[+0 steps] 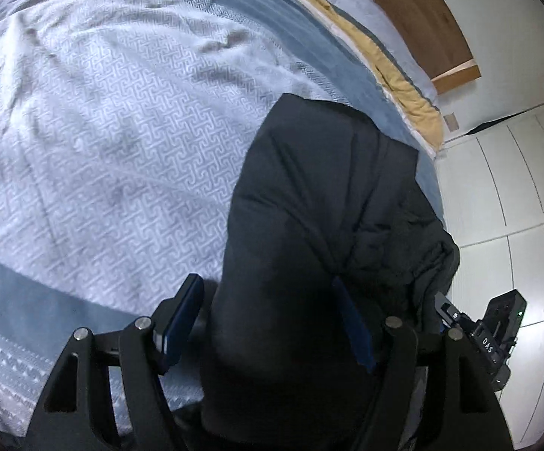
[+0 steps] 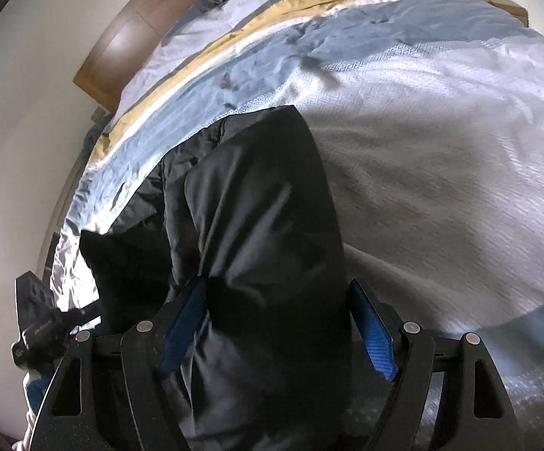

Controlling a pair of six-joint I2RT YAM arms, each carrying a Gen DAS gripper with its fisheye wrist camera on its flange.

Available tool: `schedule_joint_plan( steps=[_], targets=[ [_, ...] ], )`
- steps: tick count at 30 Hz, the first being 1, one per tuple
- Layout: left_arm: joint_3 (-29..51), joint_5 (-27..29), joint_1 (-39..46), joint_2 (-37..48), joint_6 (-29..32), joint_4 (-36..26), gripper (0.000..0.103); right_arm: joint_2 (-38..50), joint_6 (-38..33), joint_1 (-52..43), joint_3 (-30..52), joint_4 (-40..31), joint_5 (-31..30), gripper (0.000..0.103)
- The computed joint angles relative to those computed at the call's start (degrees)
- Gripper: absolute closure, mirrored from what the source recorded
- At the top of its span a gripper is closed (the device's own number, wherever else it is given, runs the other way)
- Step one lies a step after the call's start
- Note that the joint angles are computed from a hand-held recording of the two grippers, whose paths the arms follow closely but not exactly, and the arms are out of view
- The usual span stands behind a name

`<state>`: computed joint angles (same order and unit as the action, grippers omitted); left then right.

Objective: Fold large clothes

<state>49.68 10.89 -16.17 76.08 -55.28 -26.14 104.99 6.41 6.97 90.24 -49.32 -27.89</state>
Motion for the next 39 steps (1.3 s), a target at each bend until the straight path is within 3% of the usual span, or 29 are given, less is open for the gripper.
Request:
schedule_joint_plan(
  steps=[1, 2, 3, 4, 6, 9, 14, 22, 26, 33, 39],
  targets=[
    [0.5, -1.2, -0.6, 0.4, -0.2, -0.1, 0.047, 0.6, 0.2, 0.6, 0.8, -0.1, 0.5, 0.047],
    [1.3, -1.8, -1.1, 1.1, 0.0, -0.5, 0.074, 0.9, -0.1, 1.0, 1.3, -0.3, 1.2, 0.062],
    [3.0, -2.0, -1.6, 2.7, 0.2, -1.5, 0.087, 0.8, -0.8, 1.6, 1.6, -0.8, 2.4, 0.071],
    [4.2, -3.1, -2.3, 3.5, 0.4, -2.5, 0.089, 0.8, -1.5, 2.0, 2.0, -1.2, 3.4, 0.083],
    [5.8, -5.1, -3.8, 4.1, 1.5, -3.8, 0.095, -0.5, -3.2, 2.4, 1.6, -1.7, 4.5, 0.089],
    [6.5, -6.7, -5.2, 2.8, 2.5, -5.6, 0.097, -3.0, -5.4, 1.6, 0.8, -2.7, 4.4, 0.093],
    [4.7, -8.1, -8.9, -6.8, 1.8, -9.7, 0.097, -10.2, -11.6, -1.3, -0.9, -6.1, -1.6, 0.094],
    [2.8, -16.9, -22.2, -24.2, -7.4, -19.3, 0.097, -23.7, -19.2, -7.1, -5.6, -15.4, -11.0, 0.095],
    [2.4, -25.2, -33.8, -29.7, -15.3, -23.8, 0.097, -29.7, -22.7, -11.1, -9.0, -19.8, -15.3, 0.095],
    [1.5, -46.4, -65.5, -30.7, -39.3, -33.6, 0.098, -37.6, -34.0, -21.6, -18.9, -29.3, -21.9, 0.095],
    [-2.0, -55.3, -83.6, -28.4, -58.7, -39.2, 0.098, -40.2, -44.0, -30.2, -28.7, -33.2, -23.0, 0.094]
  ],
)
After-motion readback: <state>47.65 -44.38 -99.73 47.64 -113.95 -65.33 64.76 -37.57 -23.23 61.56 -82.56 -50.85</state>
